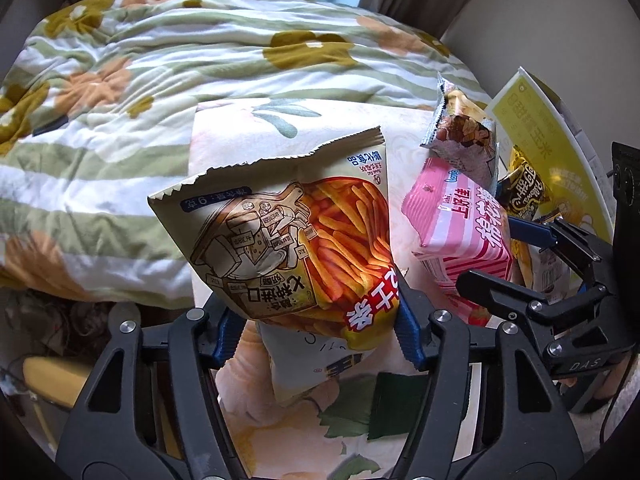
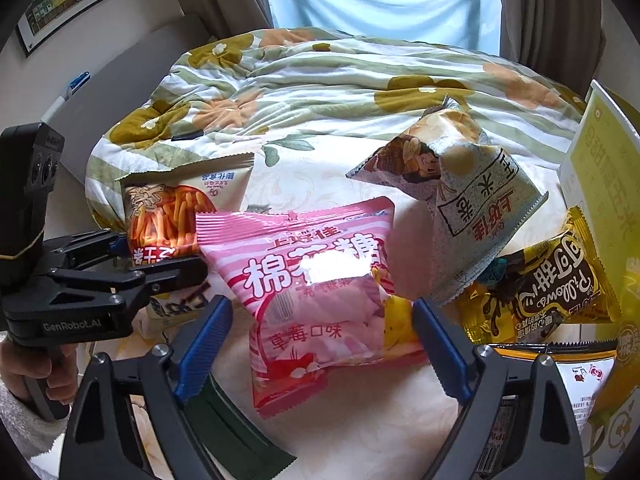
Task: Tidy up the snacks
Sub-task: 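Carry both bags into the yellow box and open both grippers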
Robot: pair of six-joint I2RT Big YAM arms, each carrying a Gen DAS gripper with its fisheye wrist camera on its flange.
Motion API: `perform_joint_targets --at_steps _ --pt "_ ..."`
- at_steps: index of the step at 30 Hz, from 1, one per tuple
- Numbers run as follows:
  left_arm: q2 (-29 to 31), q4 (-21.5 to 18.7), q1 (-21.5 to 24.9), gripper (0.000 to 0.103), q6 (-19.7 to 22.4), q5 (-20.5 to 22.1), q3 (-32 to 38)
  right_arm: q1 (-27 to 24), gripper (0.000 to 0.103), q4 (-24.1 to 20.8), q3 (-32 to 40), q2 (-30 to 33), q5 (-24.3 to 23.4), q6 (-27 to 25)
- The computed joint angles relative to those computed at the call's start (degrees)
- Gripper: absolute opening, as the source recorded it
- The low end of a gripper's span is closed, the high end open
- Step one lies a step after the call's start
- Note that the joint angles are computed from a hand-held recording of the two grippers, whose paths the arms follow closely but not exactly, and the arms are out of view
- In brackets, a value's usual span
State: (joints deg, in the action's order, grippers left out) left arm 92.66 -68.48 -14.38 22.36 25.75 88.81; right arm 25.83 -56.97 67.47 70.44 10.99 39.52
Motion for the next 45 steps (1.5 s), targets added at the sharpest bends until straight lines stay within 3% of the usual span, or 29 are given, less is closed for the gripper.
perform_joint_targets --at_steps 7,9,14,24,29,37,41,45 --pt "-2.0 1.0 1.0 0.06 -2.1 -0.8 -1.3 -0.3 0.089 0.2 0.9 2.0 -0.7 -3.3" --pt "-2.6 1.2 0.9 0.06 -2.4 -0.7 -1.5 -0.1 0.074 -0.4 1.7 2.9 -0.2 -4.6" --pt "-3.8 2.2 1.2 0.06 -3.3 -0.7 -2.3 0.5 0.066 -1.5 2.4 3.9 1.3 -6.5" --pt "-6.8 -0.1 3.2 0.059 -4.5 -0.6 -0.5 1.9 0.064 -2.5 3.3 0.2 1.3 0.4" --pt "-8.9 -1.9 2.8 0.059 -3.9 -1.2 2.9 3.7 0.064 -5.9 6.5 -2.9 3.9 4.1" --pt "-12.2 -5.4 -3.4 0.059 -5.6 -1.3 8.1 5.2 0.064 -15.8 11.3 -10.9 10.5 7.7" --pt "-14.0 -4.6 -9.8 0.059 -10.9 -2.1 9.6 3.2 0.065 -21.0 11.5 -17.0 13.0 8.0" --pt "-14.6 -3.2 -17.6 0.059 -17.5 -4.6 10.8 -2.6 0.065 -25.2 10.4 -23.4 11.8 5.6"
